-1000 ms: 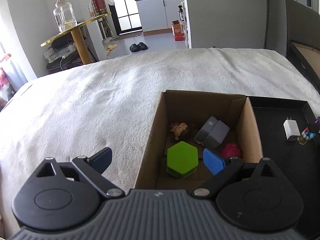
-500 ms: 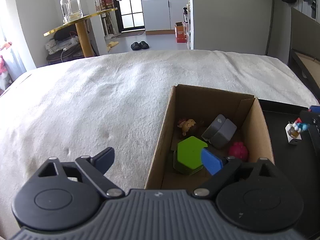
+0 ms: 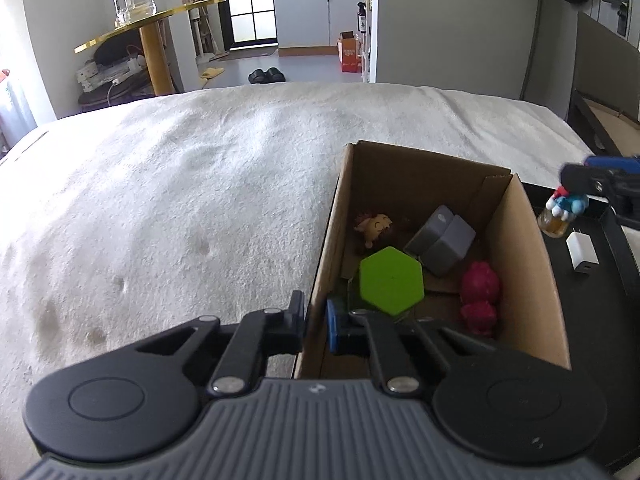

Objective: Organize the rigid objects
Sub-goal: 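Lift the Smurf figure with the right gripper and carry it over the box, then open the right gripper to drop the Smurf figure into the box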

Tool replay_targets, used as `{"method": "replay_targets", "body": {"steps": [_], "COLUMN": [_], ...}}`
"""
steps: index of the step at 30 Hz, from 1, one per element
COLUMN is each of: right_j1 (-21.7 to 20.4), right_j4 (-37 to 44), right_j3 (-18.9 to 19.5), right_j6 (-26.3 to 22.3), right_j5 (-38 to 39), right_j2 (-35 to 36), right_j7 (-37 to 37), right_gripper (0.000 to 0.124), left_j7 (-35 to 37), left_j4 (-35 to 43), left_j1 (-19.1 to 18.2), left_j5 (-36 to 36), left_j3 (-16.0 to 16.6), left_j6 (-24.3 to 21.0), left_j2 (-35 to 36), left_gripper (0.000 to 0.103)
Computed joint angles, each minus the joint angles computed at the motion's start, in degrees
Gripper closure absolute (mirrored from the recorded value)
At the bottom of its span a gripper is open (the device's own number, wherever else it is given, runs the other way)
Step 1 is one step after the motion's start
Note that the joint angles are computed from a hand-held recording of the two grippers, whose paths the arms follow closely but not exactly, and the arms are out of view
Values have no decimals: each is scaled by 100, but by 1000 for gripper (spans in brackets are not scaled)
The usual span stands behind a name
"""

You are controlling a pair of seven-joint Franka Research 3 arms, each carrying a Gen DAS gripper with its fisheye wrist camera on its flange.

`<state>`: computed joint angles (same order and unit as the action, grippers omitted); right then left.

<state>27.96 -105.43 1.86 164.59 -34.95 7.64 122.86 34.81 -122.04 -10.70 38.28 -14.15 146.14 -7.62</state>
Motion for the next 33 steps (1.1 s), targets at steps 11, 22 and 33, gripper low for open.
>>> {"method": "replay_targets", "body": {"steps": [11,22,33], "right_j1": [277,481,45], "right_j4": [504,464,-318], "right_j3": [-49,-252,-59], "right_j6": [67,-156,-228], "right_j5": [128,219,-669], "right_j2": [350,359,-267], "right_j7": [-345,-305,822], "right_gripper": [93,90,59], "left_j7": [60,15,71], "left_j4": [-51,4,210], "left_j1": [30,37,-60], "left_j5": [-136,-42,3], "left_j3": [33,-1,-20], "left_j6": [136,48,-227], "left_j2": [-26,0,51], "left_gripper": [93,93,86]}}
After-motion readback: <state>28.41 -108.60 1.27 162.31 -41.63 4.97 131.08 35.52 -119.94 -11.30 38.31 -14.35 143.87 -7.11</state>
